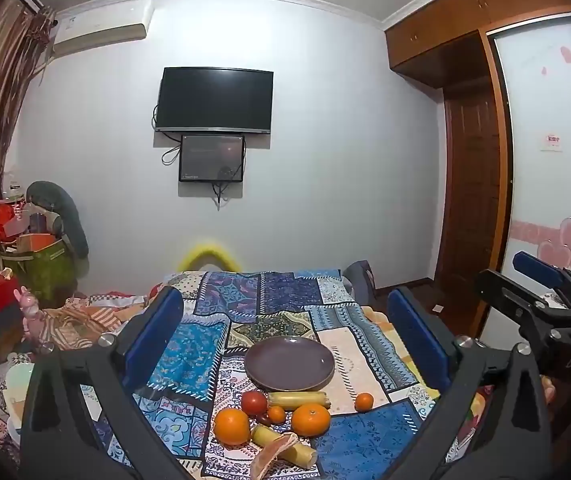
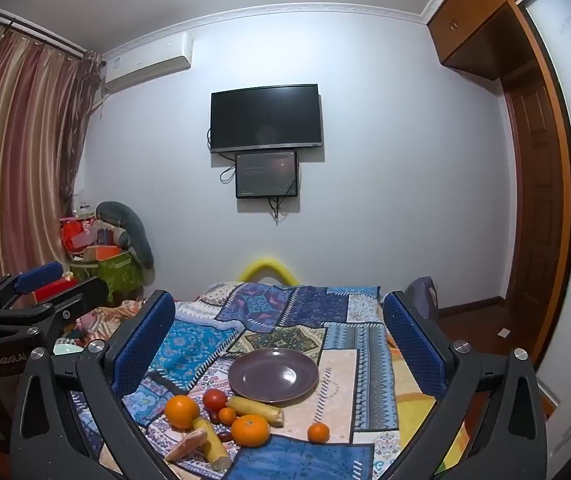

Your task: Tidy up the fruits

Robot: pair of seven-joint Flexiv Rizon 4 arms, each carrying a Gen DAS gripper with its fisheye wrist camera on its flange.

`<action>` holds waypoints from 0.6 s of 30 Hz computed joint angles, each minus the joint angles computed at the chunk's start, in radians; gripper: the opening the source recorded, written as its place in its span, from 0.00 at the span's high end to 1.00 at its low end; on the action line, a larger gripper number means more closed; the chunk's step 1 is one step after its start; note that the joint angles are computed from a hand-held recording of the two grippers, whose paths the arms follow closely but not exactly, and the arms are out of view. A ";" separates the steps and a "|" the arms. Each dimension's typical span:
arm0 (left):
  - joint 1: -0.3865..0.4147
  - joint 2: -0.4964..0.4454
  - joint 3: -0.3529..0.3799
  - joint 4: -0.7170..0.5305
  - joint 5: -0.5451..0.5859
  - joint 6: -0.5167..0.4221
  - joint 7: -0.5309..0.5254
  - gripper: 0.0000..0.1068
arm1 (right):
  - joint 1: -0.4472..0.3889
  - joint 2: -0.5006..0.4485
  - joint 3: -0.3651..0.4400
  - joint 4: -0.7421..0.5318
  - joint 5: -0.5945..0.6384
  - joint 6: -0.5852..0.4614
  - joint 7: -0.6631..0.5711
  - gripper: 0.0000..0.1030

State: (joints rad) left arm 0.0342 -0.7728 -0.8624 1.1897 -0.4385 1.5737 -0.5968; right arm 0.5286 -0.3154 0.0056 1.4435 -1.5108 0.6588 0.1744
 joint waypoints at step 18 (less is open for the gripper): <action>0.015 -0.017 -0.028 -0.019 -0.027 -0.014 0.057 0.04 | -0.002 0.005 0.002 0.004 -0.006 -0.004 0.005 0.00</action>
